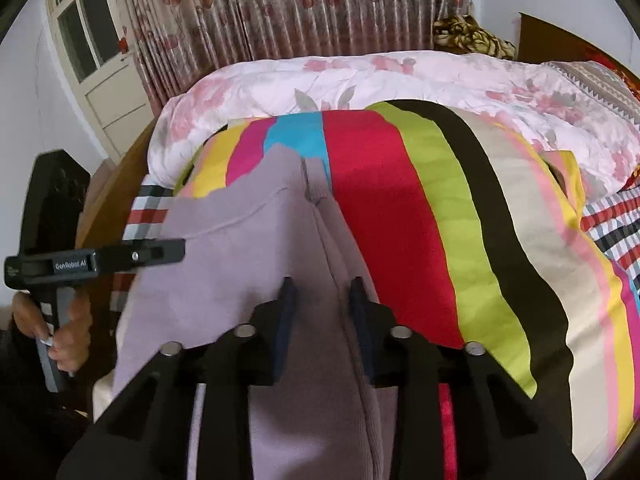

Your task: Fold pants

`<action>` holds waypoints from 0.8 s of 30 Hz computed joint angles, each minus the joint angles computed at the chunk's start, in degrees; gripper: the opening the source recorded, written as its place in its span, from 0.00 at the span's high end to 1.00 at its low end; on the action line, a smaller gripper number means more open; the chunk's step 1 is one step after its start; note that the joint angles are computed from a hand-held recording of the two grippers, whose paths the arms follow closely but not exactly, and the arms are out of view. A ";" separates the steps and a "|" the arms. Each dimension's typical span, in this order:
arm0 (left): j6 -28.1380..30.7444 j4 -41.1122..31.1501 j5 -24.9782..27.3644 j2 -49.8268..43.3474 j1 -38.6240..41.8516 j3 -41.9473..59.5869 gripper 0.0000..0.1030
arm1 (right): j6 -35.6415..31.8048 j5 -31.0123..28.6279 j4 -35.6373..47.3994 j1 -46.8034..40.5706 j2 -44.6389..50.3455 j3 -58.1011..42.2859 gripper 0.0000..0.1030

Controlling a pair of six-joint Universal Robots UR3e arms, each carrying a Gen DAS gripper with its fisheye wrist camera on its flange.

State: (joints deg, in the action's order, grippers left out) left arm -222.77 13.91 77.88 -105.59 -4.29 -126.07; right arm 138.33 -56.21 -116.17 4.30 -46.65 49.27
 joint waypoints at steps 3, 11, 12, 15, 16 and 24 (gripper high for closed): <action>0.73 -0.12 0.94 -0.44 -0.37 0.71 0.73 | 1.44 0.43 -0.47 -0.56 -0.06 -0.10 0.79; 0.51 -1.25 0.47 -0.13 -0.20 0.79 0.58 | 1.61 2.20 6.56 -0.89 3.03 -5.82 0.76; 1.02 -1.66 1.05 -0.28 -0.53 1.33 0.60 | 1.42 2.32 5.97 -1.00 2.66 -4.97 0.76; 2.04 -3.65 3.19 -0.60 -1.67 3.07 0.61 | 1.74 2.34 5.29 -1.16 2.06 -3.97 0.76; 1.82 -3.52 3.24 -0.53 -1.65 2.93 0.62 | 1.86 2.58 5.74 -1.25 2.13 -4.28 0.75; 3.69 -3.06 6.29 -1.00 -3.47 3.73 0.81 | 1.89 2.71 2.34 -1.48 1.05 -0.89 0.88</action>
